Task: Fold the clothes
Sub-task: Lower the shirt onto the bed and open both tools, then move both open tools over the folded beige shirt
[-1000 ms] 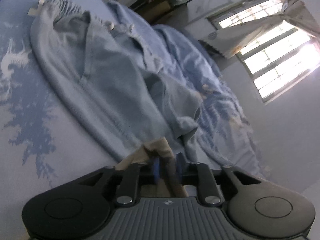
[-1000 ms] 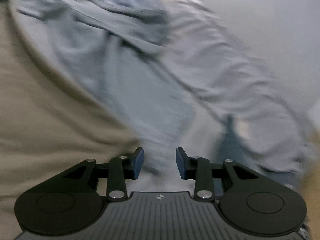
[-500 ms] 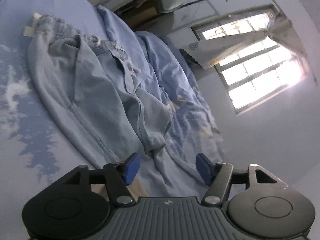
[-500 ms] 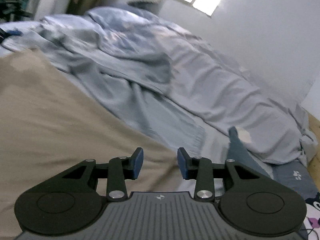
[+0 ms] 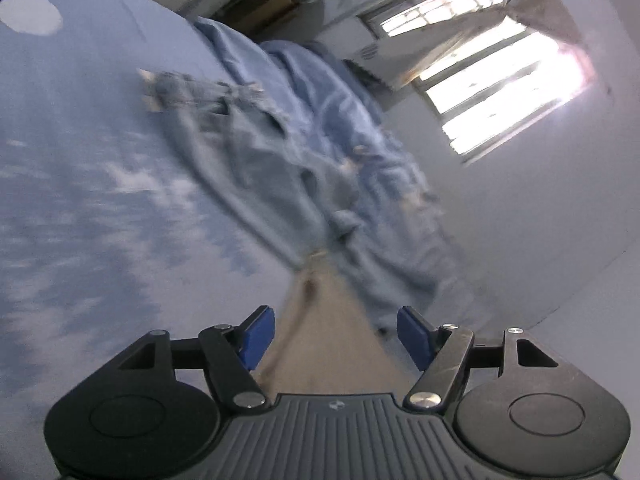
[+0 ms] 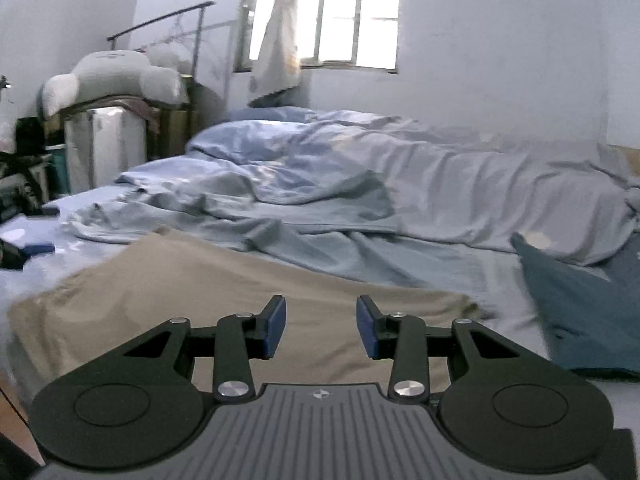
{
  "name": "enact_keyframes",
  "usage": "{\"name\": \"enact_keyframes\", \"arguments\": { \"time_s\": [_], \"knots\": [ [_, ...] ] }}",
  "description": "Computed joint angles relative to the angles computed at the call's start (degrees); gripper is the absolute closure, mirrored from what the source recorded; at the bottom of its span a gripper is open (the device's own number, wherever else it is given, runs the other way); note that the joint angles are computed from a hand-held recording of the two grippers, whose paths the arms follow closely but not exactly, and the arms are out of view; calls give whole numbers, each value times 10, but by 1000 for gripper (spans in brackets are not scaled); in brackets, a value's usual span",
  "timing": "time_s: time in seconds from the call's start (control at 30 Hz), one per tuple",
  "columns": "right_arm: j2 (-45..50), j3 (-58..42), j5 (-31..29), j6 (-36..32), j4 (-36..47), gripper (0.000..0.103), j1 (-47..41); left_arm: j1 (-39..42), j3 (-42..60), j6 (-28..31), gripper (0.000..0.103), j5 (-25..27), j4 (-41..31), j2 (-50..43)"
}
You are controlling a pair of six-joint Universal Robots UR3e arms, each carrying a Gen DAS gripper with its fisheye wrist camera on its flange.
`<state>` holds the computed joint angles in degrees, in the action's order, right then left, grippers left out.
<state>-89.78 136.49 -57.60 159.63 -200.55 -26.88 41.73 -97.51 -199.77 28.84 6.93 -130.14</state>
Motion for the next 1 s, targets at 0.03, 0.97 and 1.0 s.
{"name": "enact_keyframes", "arguments": {
  "time_s": [0.03,0.97,1.0],
  "knots": [
    [-5,-1,-1,3,4,64,10,8,-25,30,36,5,-17,19],
    [-150,36,49,67,120,52,110,99,-192,320,38,-56,-400,153],
    [-144,31,43,66,122,52,123,99,-192,322,39,-54,-402,155]
  ]
}}
